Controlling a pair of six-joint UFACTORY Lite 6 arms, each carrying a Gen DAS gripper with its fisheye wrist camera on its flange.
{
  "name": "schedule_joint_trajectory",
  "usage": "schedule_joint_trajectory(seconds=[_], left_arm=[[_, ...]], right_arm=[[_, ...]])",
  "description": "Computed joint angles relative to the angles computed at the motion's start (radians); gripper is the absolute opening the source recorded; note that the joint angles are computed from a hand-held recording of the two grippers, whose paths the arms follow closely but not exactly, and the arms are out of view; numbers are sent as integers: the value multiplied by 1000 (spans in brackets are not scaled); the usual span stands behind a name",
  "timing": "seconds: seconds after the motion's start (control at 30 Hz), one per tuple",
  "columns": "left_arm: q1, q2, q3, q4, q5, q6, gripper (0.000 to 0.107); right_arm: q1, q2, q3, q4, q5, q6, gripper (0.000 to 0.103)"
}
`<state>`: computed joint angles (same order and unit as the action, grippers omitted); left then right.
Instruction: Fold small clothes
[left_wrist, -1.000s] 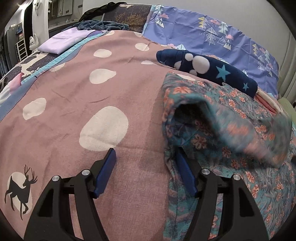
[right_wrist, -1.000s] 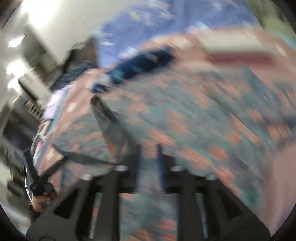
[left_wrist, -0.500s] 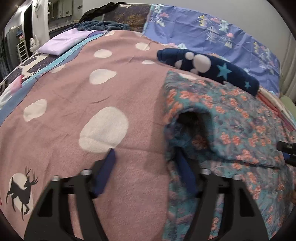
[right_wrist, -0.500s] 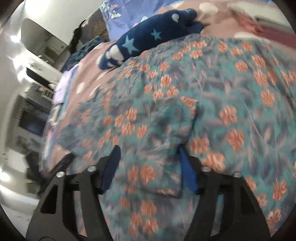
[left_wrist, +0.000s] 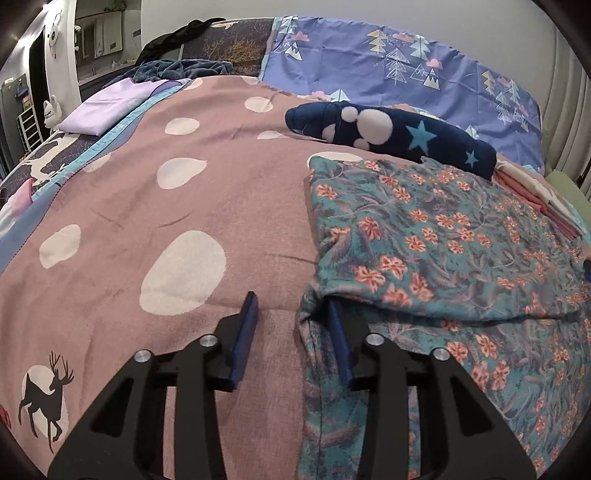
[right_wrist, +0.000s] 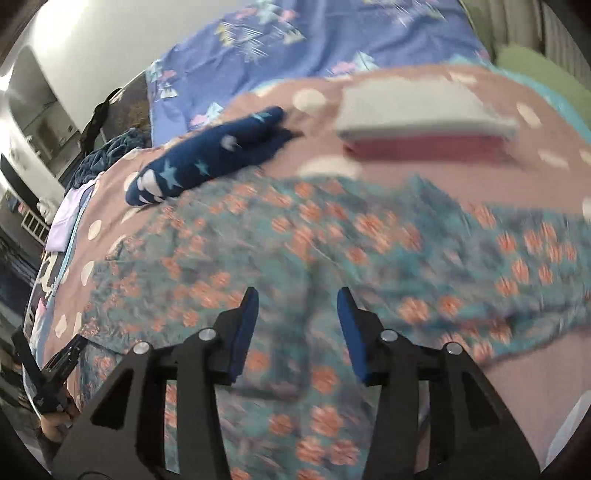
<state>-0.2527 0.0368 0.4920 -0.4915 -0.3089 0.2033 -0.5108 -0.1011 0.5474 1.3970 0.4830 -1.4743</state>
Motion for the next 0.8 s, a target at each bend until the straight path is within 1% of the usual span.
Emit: schedule_joint_trajectory(seconds=[0.03, 0.1, 0.13, 0.17, 0.2, 0.23, 0.27, 0.3, 0.33, 0.37, 0.4, 0.43, 0.47, 0.5, 0.53, 0.57, 0.6, 0.63, 0.67, 0.7, 0.73, 0.77, 0.8], left_arm=[[8, -32, -19, 70, 17, -60, 40], [21, -114, -63, 279, 54, -234, 40], [21, -154, -84, 357, 63, -298, 39], [9, -216, -107, 393, 77, -320, 36], [-5, -254, -118, 388, 87, -310, 28], [-31, -293, -119, 340, 101, -264, 23], [-65, -326, -103, 251, 124, -177, 22], [-99, -319, -79, 146, 124, -73, 22], [-136, -286, -44, 42, 114, 32, 22], [-178, -213, 7, -63, 95, 137, 22], [-217, -118, 61, -164, 64, 240, 22], [-250, -17, 117, -267, 24, 319, 22], [-268, 88, 176, -350, 25, 419, 22], [-285, 186, 215, -412, 14, 519, 23], [-321, 241, 248, -515, -39, 577, 23], [-356, 255, 263, -608, -93, 650, 24], [-370, 228, 250, -659, -105, 696, 31], [-368, 242, 255, -670, -112, 701, 34], [-355, 250, 258, -648, -97, 680, 35], [-332, 235, 250, -601, -71, 636, 37], [-310, 224, 240, -544, -53, 580, 43], [-283, 218, 230, -473, -37, 508, 46], [-259, 213, 222, -408, -25, 439, 51]], right_arm=[[-35, 3, -15, 1, 31, -19, 46], [-78, -5, -47, -8, 88, -46, 46], [-104, 10, -52, 1, 113, -90, 44], [-115, -1, -63, -6, 139, -107, 42], [-130, -24, -89, -7, 184, -147, 39], [-142, -26, -98, -7, 236, -184, 39], [-134, -22, -106, -2, 299, -214, 39], [-128, -2, -102, -8, 336, -217, 39], [-110, 17, -100, -11, 331, -201, 38], [-66, 59, -78, -20, 285, -151, 37], [-18, 109, -65, 0, 197, -133, 20], [3, 149, -59, 45, 142, -157, 8], [-9, 173, -66, 109, 128, -223, 0], [-42, 186, -82, 166, 157, -303, 0], [-83, 205, -94, 182, 205, -355, 0], [-102, 198, -109, 183, 219, -376, 0], [-115, 173, -134, 185, 221, -402, 0], [-120, 143, -161, 190, 215, -433, 0], [-123, 124, -177, 190, 211, -448, 0], [-127, 97, -196, 177, 206, -448, 0], [-141, 84, -205, 158, 211, -437, 0], [-147, 79, -202, 140, 217, -412, 0], [-178, 67, -204, 101, 237, -371, 1]])
